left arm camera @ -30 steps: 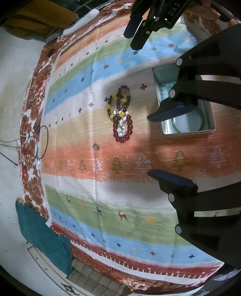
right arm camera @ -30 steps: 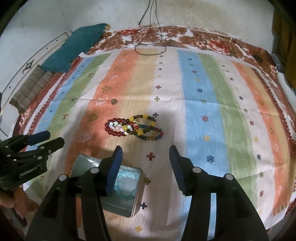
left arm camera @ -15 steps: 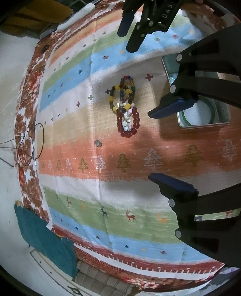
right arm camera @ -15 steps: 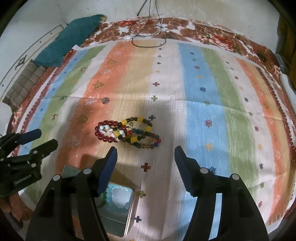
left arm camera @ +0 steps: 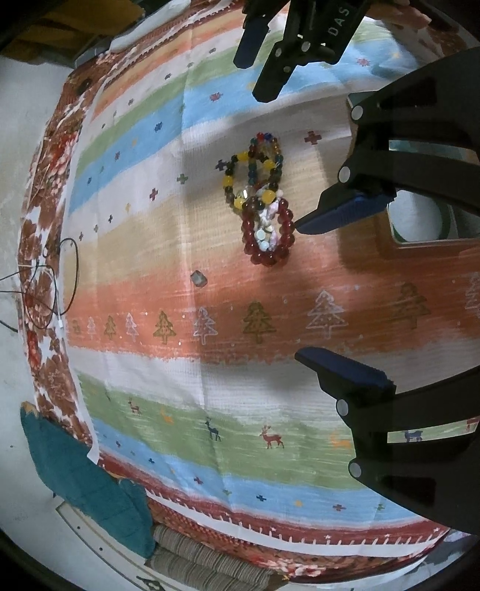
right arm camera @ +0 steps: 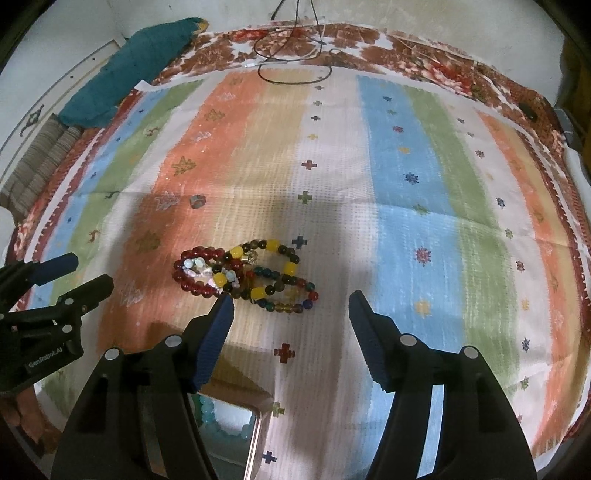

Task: Organize jewelry
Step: 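Withdraw both tools from the tin and move them back to the remaining bracelets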

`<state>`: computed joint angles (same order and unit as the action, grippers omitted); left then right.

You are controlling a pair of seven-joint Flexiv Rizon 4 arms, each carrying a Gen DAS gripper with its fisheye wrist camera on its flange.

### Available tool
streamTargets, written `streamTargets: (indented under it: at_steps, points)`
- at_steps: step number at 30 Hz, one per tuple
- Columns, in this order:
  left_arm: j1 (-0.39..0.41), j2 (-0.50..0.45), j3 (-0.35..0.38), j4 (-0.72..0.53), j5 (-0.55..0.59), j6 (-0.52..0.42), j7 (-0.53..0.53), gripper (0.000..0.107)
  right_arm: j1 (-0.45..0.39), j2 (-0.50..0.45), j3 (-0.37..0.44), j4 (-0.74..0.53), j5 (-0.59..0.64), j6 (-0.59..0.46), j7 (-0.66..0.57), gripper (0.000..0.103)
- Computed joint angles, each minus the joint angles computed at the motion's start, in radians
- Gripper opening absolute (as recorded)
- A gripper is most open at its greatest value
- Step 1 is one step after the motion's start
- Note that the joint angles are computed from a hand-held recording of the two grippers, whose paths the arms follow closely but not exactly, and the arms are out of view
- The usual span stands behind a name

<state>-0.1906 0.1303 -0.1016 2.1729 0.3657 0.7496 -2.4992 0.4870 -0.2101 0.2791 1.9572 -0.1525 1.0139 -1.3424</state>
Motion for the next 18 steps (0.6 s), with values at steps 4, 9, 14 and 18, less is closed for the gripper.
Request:
streamTargets:
  at_steps: [4,9,14,18]
  points:
    - [0.003,-0.014,0.004,-0.005,-0.008,0.004,0.018,0.064,0.006,-0.019,-0.003,-0.016,-0.009,-0.015,0.002,0.065]
    - [0.004,-0.035,0.009,-0.016,-0.009,0.008,0.033,0.065,0.012,-0.045,-0.006,-0.037,-0.017,-0.03,0.002,0.065]
    - [0.013,-0.041,0.024,-0.016,0.001,0.016,0.01,0.065,0.019,-0.07,-0.012,-0.056,-0.031,-0.048,0.015,0.065]
    - [0.021,-0.054,0.031,-0.019,-0.008,0.027,0.029,0.065,0.019,-0.092,-0.014,-0.074,-0.033,-0.062,0.021,0.065]
